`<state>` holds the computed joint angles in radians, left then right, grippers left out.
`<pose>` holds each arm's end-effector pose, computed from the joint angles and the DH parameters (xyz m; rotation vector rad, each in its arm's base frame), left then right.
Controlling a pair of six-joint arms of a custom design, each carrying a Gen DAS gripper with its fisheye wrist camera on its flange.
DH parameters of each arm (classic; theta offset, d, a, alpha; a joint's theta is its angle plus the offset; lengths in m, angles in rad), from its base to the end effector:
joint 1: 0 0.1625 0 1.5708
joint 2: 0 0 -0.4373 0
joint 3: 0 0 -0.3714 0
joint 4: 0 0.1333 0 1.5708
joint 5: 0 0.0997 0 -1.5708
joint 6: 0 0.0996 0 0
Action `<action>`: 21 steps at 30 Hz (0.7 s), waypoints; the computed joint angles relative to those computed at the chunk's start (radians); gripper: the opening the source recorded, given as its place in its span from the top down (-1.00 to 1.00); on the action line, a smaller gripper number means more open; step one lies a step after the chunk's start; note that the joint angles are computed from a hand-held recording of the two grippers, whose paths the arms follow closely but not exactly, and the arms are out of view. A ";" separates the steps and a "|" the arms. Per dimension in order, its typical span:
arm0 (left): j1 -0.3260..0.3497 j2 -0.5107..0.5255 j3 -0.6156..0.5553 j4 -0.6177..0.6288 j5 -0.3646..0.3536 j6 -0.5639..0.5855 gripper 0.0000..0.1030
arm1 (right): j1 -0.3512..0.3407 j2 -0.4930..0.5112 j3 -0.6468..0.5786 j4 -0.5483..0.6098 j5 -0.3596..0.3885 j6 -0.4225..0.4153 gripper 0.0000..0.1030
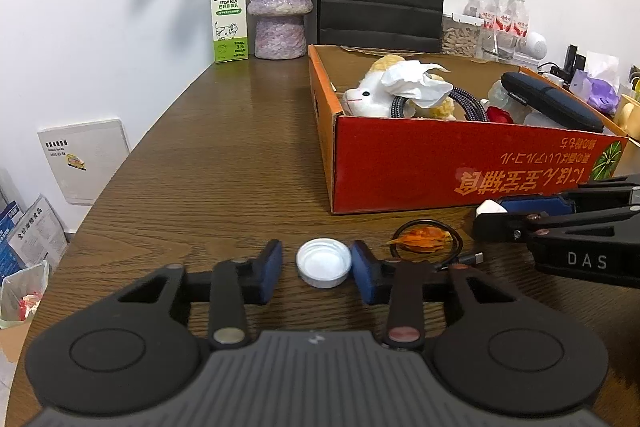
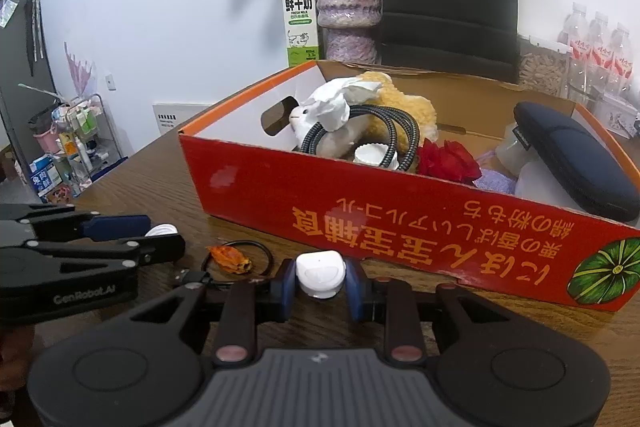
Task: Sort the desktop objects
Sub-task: 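Grasp the white bottle cap with the left gripper while the right grasps the white lid, then carry the white bottle cap and white lid over the box with both grippers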
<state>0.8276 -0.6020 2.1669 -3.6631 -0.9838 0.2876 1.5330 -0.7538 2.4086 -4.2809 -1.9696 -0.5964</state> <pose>-0.1931 -0.4887 0.0173 1.0807 2.3320 -0.8486 0.0788 -0.4200 0.1332 0.3623 -2.2157 1.0941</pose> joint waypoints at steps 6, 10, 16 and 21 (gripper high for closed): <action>-0.018 0.013 0.009 -0.032 0.014 -0.015 0.43 | 0.000 0.002 0.017 -0.032 0.019 -0.006 0.50; -0.034 0.014 0.023 -0.085 0.023 -0.018 0.43 | -0.001 -0.002 0.039 -0.062 0.043 -0.013 0.50; -0.068 0.003 0.039 -0.170 0.039 -0.020 0.43 | -0.007 -0.018 0.082 -0.130 0.086 -0.015 0.50; -0.097 0.000 0.019 -0.221 0.022 0.000 0.43 | -0.006 -0.051 0.107 -0.182 0.123 -0.021 0.50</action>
<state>0.7308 -0.6015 2.1859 -3.8840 -0.9621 0.2876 1.5269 -0.8049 2.5152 -4.4630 -1.8468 -0.6172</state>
